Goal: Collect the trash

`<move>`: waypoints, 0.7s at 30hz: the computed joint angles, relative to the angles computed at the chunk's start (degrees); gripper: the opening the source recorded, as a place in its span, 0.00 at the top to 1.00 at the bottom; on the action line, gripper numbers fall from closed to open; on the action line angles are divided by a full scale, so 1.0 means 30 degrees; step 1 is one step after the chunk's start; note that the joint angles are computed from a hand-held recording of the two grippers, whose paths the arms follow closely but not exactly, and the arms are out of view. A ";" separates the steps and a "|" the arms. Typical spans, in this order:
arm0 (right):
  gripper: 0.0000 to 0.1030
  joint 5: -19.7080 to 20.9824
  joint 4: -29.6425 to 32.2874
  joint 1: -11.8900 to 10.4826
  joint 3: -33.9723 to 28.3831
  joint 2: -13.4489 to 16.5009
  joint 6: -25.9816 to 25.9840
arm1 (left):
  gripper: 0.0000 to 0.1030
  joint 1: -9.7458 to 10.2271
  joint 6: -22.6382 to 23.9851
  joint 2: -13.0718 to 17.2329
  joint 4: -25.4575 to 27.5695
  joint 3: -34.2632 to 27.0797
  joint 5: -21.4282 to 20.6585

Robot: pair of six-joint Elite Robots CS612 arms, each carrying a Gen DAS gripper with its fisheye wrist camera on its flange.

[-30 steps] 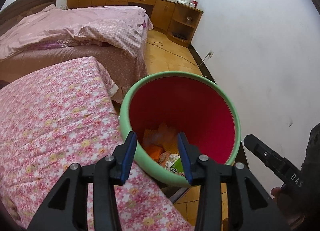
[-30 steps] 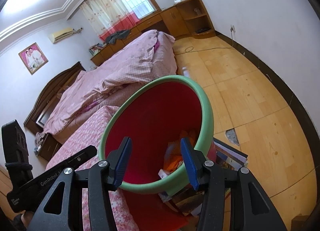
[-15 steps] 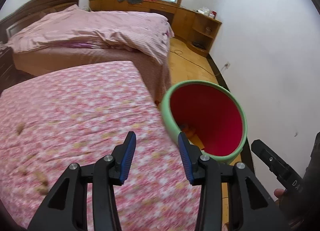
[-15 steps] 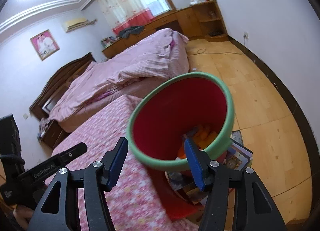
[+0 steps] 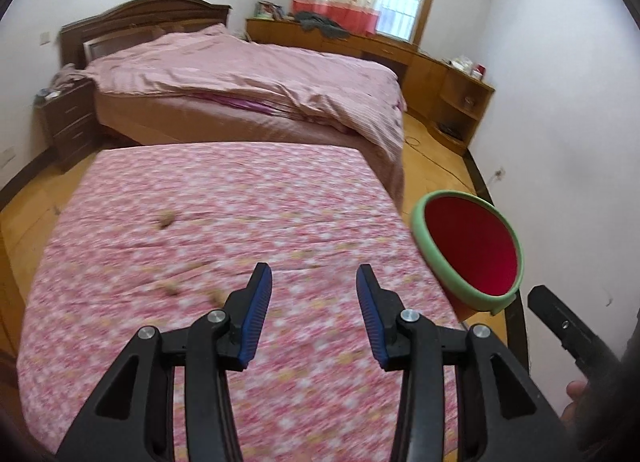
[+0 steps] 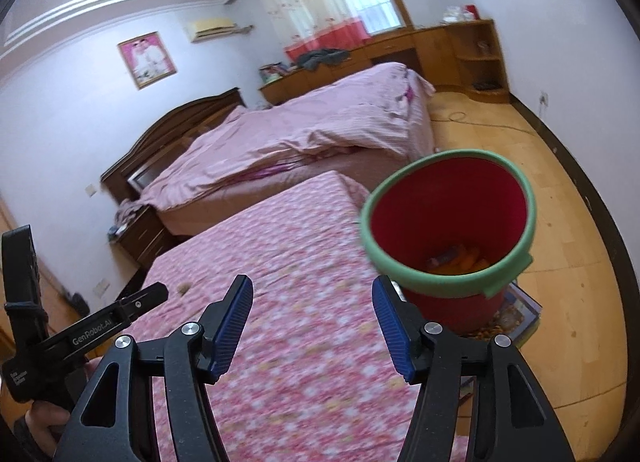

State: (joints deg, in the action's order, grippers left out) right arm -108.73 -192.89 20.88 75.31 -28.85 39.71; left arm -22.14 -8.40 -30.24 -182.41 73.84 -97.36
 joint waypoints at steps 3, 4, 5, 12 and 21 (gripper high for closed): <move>0.37 -0.0076 -0.0063 0.0294 -0.0353 0.0122 -0.0719 | 0.57 0.0158 -0.0420 -0.0283 -0.1128 0.0805 0.1019; 0.37 -0.0076 -0.0024 0.0371 -0.0505 0.0189 -0.0928 | 0.57 0.0193 -0.0550 -0.0369 -0.1522 0.1089 0.1533; 0.37 -0.0087 0.0068 0.0461 -0.0657 0.0260 -0.1159 | 0.57 0.0230 -0.0622 -0.0421 -0.1751 0.1272 0.1774; 0.35 -0.0473 0.0591 0.1163 -0.1709 0.0820 -0.2537 | 0.57 0.0569 -0.0843 -0.0790 -0.3162 0.2644 0.2772; 0.32 -0.1158 0.0385 0.1682 -0.2519 0.1336 -0.3870 | 0.57 0.0445 -0.0422 -0.0862 -0.6193 0.4262 0.4567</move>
State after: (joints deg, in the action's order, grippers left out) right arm -112.21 -191.73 25.93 67.75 -24.84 28.10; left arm -20.81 -9.66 -32.82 -200.99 86.62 -83.66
